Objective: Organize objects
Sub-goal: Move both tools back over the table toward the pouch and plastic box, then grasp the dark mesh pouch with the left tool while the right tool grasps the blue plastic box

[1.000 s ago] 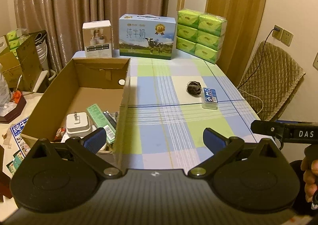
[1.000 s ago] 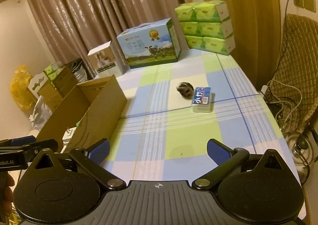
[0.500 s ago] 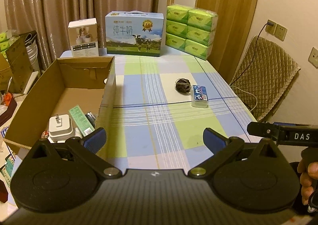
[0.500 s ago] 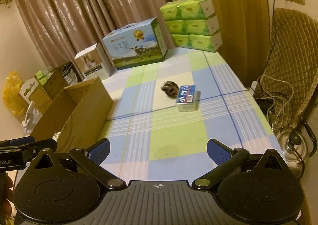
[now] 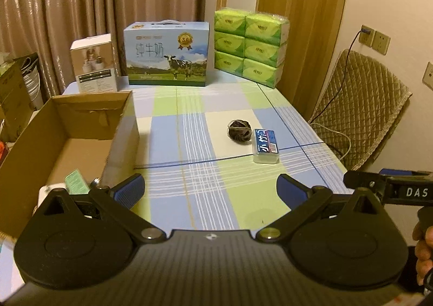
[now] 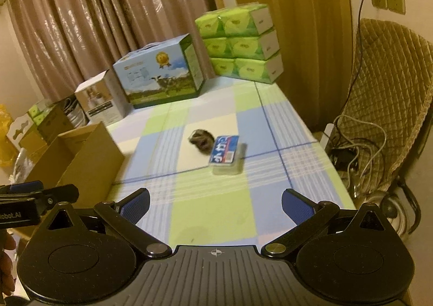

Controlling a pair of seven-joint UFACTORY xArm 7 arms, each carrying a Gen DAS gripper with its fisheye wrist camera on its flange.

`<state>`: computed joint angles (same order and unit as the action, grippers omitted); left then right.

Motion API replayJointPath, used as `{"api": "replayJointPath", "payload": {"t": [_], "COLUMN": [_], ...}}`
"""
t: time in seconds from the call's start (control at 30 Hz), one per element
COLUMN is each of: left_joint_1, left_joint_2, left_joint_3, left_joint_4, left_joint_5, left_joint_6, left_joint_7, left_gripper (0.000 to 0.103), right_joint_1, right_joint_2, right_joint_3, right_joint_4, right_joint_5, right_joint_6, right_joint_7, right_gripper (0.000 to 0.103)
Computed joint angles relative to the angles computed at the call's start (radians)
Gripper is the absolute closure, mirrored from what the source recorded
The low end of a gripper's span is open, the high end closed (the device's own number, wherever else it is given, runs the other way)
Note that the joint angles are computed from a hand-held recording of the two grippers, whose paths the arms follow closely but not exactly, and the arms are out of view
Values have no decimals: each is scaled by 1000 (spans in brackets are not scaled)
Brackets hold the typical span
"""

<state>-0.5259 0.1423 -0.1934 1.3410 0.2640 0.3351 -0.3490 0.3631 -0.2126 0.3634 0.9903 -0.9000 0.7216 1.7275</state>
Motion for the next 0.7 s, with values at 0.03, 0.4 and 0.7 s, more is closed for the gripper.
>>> {"api": "replayJointPath", "payload": {"t": [0.03,0.4,0.7], "left_joint_1": [-4,-121,-152], "left_joint_2": [29,350,572], "left_joint_3": [2,128,158], "left_joint_4": [31,383,638], "left_joint_5": [11,150,94], "left_joint_6": [8,106,172], "left_joint_7": [-1,-96,-15], "left_gripper": [1,1,1], "right_joint_1": [-8,-39,-7], "right_joint_2": [8,216,428], "right_joint_3": [-9,-145,-284], "right_joint_4": [0,78,207], "right_joint_5": [-10,-115,-107], "right_joint_6": [-15,-182,-326], "right_joint_7": [-4,-39,-100], "right_gripper": [2,3,21]}}
